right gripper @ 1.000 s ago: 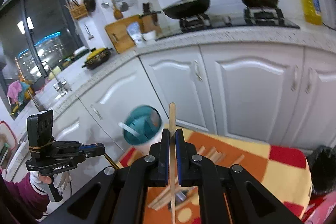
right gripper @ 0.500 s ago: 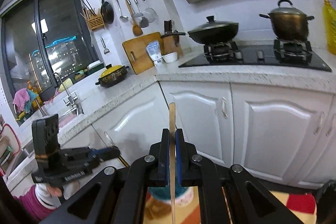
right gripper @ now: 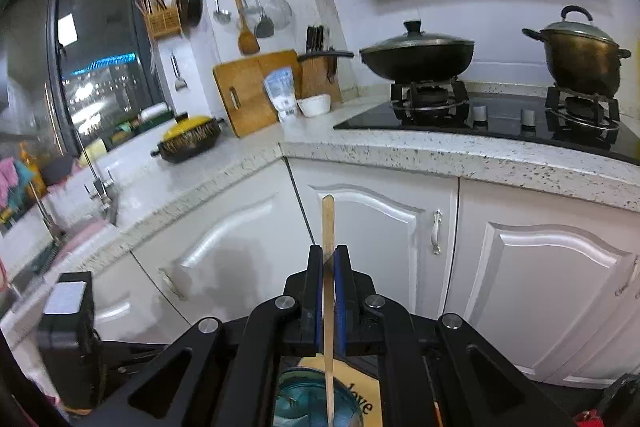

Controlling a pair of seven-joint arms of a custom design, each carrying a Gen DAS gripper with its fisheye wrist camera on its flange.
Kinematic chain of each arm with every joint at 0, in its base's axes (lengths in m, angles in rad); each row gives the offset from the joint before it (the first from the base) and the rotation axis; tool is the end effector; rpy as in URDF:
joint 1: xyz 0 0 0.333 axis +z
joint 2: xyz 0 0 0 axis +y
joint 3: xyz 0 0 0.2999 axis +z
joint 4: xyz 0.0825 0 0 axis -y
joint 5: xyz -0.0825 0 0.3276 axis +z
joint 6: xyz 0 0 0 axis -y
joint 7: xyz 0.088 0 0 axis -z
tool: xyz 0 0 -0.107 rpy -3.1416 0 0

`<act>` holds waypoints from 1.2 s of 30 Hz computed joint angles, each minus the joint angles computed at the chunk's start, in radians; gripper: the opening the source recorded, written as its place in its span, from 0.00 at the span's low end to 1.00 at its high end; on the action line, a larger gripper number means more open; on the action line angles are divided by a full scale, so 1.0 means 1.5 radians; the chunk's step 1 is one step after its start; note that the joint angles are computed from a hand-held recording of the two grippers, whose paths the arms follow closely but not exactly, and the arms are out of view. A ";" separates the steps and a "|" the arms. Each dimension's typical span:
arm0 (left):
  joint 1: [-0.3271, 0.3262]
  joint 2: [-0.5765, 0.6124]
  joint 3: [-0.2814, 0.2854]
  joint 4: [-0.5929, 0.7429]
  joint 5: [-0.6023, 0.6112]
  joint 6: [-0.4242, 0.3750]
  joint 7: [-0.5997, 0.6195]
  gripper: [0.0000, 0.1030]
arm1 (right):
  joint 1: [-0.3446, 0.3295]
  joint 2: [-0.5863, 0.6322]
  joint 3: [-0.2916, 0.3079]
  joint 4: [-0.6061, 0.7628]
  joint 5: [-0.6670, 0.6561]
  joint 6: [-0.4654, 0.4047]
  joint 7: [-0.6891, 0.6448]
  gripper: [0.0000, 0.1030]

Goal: Organize utensils
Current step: 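Lift the chopstick and gold fork and drop them into the utensil holder, then move both tools back over the remaining chopsticks and fork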

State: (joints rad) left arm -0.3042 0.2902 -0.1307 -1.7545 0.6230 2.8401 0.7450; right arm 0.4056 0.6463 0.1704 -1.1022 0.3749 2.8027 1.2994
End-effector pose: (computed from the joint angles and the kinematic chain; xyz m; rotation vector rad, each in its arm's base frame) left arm 0.5601 -0.2831 0.5024 -1.6637 1.8559 -0.9341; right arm 0.6363 0.3347 0.5685 -1.7532 1.0758 -0.3602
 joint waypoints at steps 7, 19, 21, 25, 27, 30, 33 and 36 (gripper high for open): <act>0.008 0.034 -0.015 0.005 -0.049 -0.003 0.031 0.04 | -0.002 0.075 -0.003 0.069 -0.009 -0.076 0.019 0.05; 0.004 0.024 -0.014 -0.022 -0.096 0.006 0.026 0.13 | -0.063 0.053 0.040 -0.012 0.101 -0.119 -0.014 0.34; 0.008 0.012 -0.017 -0.037 -0.102 0.015 0.021 0.25 | -0.074 0.025 0.046 -0.057 0.124 -0.105 -0.030 0.34; 0.006 -0.015 -0.017 -0.068 -0.102 0.030 0.006 0.37 | -0.092 -0.026 0.053 -0.132 0.168 -0.084 -0.060 0.34; -0.003 -0.024 -0.011 -0.071 -0.083 0.021 -0.015 0.40 | -0.101 -0.058 0.057 -0.178 0.193 -0.068 -0.080 0.34; -0.015 -0.038 -0.004 -0.081 -0.044 0.020 -0.052 0.43 | -0.107 -0.107 0.058 -0.250 0.227 -0.044 -0.115 0.37; -0.025 -0.047 -0.002 -0.084 -0.003 0.010 -0.089 0.52 | -0.089 -0.158 0.034 -0.329 0.222 -0.008 -0.113 0.38; -0.029 -0.054 -0.009 -0.089 0.024 0.007 -0.113 0.55 | -0.083 -0.205 0.026 -0.407 0.230 0.027 -0.121 0.38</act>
State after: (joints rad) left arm -0.3470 0.2094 -0.1444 -1.8873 0.6589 2.8511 0.5753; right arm 0.2807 0.3382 0.2101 -1.7129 0.7199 2.8430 1.1172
